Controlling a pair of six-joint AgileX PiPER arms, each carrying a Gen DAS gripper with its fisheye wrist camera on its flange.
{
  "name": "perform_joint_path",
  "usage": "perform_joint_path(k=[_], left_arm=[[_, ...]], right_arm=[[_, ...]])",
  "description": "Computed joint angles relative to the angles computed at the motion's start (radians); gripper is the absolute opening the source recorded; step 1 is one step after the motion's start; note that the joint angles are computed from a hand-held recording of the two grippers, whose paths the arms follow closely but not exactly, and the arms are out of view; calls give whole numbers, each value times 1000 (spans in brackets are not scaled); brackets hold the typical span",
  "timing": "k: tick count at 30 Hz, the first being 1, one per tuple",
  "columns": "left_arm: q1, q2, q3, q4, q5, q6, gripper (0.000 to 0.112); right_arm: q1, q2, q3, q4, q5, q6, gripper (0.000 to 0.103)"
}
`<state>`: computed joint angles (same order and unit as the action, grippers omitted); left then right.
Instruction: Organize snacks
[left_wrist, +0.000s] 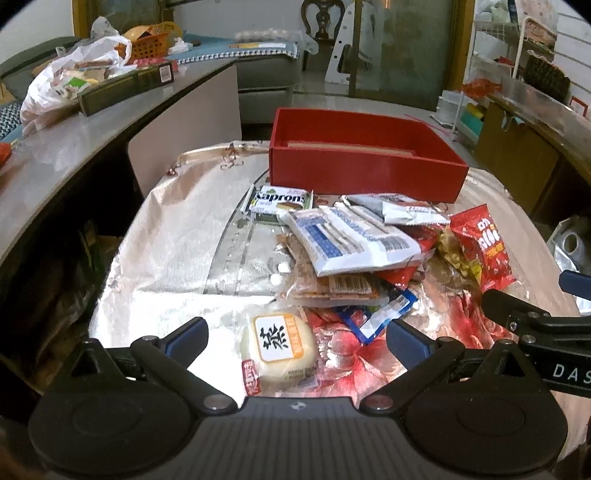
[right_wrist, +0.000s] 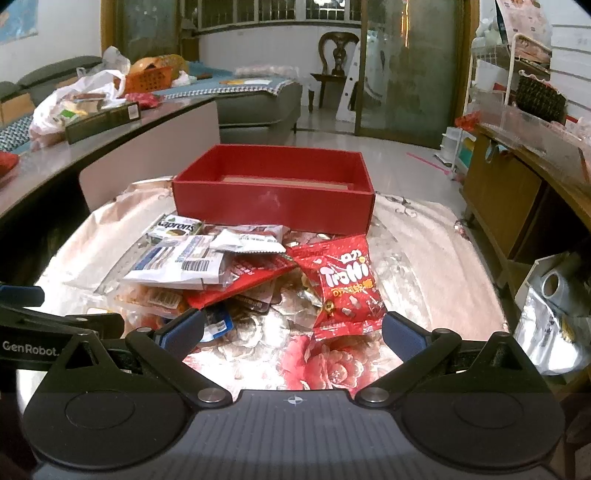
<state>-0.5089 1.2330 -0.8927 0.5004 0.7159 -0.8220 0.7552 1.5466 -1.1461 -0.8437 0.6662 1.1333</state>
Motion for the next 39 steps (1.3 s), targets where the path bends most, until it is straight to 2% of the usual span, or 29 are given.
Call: perform_joint_path(k=[14, 17, 23, 27, 32, 36, 39], left_arm=[[38, 23, 16, -93, -10, 116, 98], [69, 14, 10, -128, -32, 138, 98], [140, 36, -59, -220, -59, 218, 98], [185, 96, -138, -234, -67, 256, 98], [235, 236, -318, -359, -17, 402, 98], [194, 365, -478, -324, 80, 389, 98], [155, 435, -553, -312, 129, 382, 98]], right_arm=[[-30, 20, -20, 153, -18, -160, 103], [-48, 12, -15, 194, -32, -196, 103], [-106, 17, -60, 288, -56, -289, 103], [-150, 39, -141, 327, -57, -349, 103], [-232, 142, -350, 483, 0, -520, 103], [-286, 211, -497, 546, 36, -602, 103], [-319, 228, -532, 575, 29, -620, 103]])
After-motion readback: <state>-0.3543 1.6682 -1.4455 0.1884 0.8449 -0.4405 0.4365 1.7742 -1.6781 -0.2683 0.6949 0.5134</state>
